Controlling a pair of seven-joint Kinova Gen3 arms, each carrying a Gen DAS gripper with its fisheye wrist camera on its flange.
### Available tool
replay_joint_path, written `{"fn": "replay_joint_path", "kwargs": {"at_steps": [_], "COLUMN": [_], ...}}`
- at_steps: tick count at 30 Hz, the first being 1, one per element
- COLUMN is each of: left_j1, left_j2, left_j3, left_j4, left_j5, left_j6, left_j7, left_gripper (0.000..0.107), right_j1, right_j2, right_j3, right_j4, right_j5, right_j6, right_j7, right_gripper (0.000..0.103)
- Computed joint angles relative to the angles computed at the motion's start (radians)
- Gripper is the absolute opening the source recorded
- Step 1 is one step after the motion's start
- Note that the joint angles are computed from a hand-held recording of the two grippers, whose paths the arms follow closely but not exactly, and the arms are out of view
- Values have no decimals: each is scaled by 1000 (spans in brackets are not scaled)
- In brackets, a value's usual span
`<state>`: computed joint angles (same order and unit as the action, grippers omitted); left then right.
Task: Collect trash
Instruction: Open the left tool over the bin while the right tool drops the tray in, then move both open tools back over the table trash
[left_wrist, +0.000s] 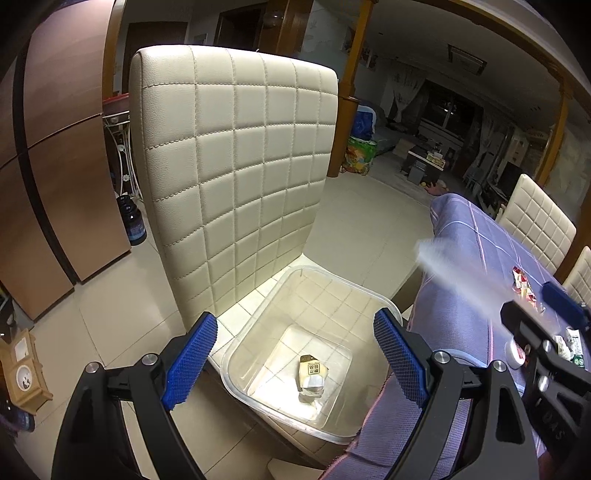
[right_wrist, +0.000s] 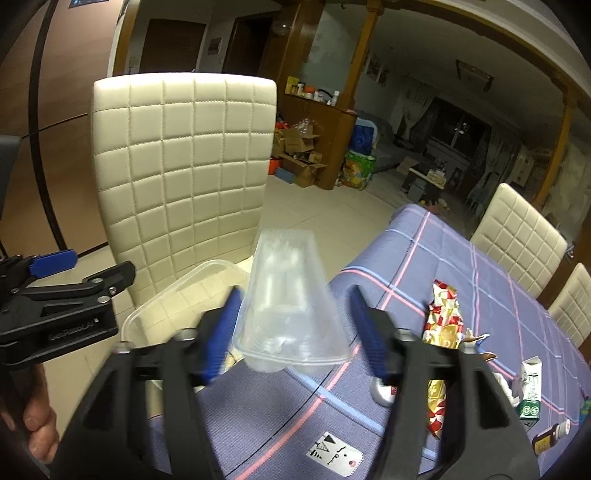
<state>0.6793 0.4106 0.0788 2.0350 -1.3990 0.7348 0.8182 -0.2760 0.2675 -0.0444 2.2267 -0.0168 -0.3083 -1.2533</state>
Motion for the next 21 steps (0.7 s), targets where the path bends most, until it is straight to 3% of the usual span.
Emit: {"fn": "replay_joint_path", "kwargs": {"at_steps": [10, 14, 21], "left_j1": [9, 25, 65], "left_j2": [5, 2, 4], "left_j3": [3, 5, 17], "left_j4": [-17, -30, -74], "left_j5": [18, 32, 53], "left_j6": [1, 13, 40], "left_j7": [-26, -52, -111], "left_gripper": [84, 84, 84], "right_j1": [23, 40, 132], "right_j2": [-10, -20, -56], "right_j3": [0, -3, -30], "right_j4": [18, 28, 66], "right_j5": [0, 8, 95], "right_j6": [-16, -14, -28], "right_j7": [-5, -20, -110], "right_gripper": [72, 67, 67]}}
